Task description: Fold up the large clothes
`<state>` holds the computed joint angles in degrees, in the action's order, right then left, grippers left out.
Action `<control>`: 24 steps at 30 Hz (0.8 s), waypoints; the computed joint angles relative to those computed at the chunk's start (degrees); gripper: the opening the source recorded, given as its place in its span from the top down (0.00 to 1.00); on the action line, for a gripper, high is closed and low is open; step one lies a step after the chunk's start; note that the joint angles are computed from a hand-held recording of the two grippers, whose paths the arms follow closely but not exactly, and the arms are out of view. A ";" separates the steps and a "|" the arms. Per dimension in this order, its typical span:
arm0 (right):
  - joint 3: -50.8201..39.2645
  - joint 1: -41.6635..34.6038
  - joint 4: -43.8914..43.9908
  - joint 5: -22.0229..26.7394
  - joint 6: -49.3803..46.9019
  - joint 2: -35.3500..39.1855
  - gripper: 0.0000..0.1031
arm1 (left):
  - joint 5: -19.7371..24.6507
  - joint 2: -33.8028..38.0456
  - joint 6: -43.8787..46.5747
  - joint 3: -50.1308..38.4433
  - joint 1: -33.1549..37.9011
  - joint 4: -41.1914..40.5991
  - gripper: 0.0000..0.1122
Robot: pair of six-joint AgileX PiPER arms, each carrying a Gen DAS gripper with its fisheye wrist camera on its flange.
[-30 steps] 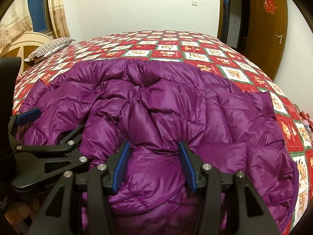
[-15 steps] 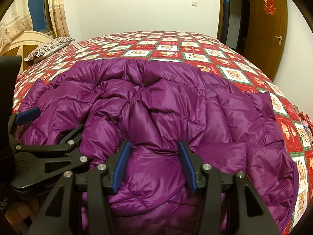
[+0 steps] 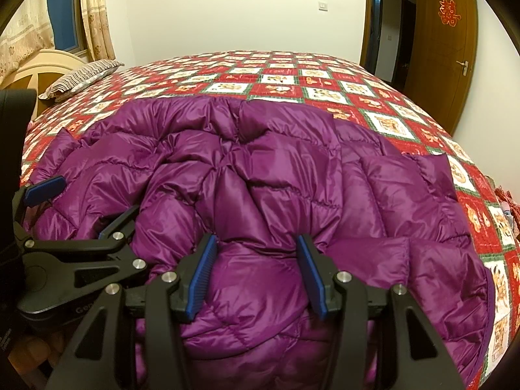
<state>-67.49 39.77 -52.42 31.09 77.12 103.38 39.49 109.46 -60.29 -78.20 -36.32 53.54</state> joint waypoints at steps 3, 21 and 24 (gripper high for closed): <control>-0.14 0.11 0.02 0.16 -0.02 0.10 0.47 | -0.11 -0.01 0.06 0.03 0.03 -0.15 0.09; 27.11 11.35 14.72 18.05 -4.19 -39.90 0.27 | 10.38 -53.15 15.58 40.02 -1.76 -12.97 0.09; 34.53 27.31 13.24 31.37 9.61 -48.91 0.27 | 16.23 -64.47 14.59 47.30 -3.03 -17.29 0.09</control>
